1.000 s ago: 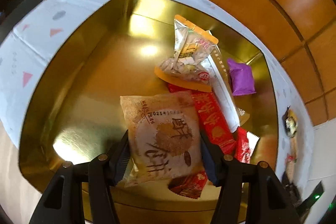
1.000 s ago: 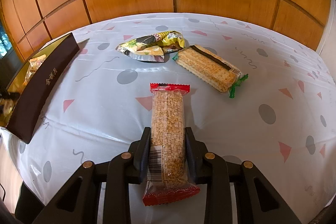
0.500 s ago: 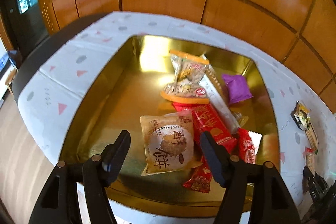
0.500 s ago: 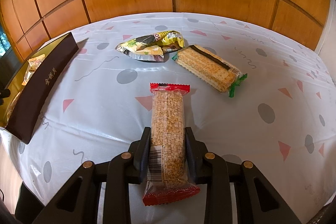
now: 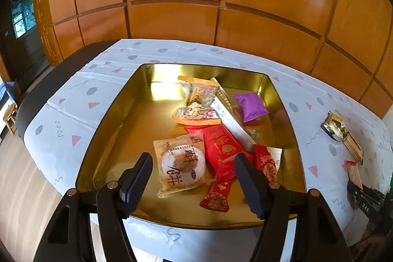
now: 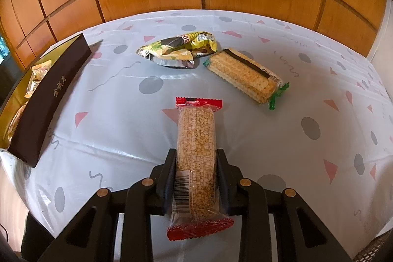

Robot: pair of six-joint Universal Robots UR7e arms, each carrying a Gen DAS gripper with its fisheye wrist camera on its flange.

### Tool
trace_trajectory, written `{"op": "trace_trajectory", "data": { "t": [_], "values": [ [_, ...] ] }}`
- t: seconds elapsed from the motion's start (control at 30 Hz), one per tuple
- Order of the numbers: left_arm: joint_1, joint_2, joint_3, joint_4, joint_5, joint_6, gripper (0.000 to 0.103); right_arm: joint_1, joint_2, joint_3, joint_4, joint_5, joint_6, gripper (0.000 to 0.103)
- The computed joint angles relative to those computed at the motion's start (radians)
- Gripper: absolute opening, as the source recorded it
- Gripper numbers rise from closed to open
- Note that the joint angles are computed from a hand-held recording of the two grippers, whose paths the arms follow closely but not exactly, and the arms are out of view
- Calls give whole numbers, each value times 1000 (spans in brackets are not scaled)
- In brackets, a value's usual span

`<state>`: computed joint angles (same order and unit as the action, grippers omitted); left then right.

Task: Organize snacks
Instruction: 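Carry the sesame bar to the tin and release it with the right tool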

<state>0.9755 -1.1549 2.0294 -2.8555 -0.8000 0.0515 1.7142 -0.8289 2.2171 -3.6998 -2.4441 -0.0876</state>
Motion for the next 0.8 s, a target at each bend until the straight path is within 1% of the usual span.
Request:
{"op": "trace_trajectory", "data": {
  "t": [0.1,0.2,0.27,0.4,0.5,0.53,0.57,0.6,0.63,0.7,0.8],
  "values": [
    [-1,-1,7,-2,-5,1,70,5,-9,2,31,0,30,31],
    [1,-3,12,-1,-10,0,70,6,-23,6,65,22,58,31],
    [0,-4,18,-9,-9,5,70,10,-27,4,89,21,75,31],
    [4,-4,24,-22,-12,18,70,4,-63,12,156,101,141,31],
    [9,-2,25,-22,-12,26,70,6,-69,6,192,120,178,31],
    [11,-1,24,-24,-10,27,70,-2,-90,13,212,166,210,31],
    [12,1,24,-26,-6,27,70,-18,-116,23,230,240,244,30],
    [13,2,23,-27,-4,28,70,-26,-129,25,243,284,260,30],
    [16,2,21,-24,-2,27,70,-25,-134,20,252,308,267,30],
    [19,2,18,-25,2,25,70,-7,-125,-2,270,314,256,30],
    [26,0,11,-29,8,19,70,17,-122,-34,306,362,247,30]
  ]
}}
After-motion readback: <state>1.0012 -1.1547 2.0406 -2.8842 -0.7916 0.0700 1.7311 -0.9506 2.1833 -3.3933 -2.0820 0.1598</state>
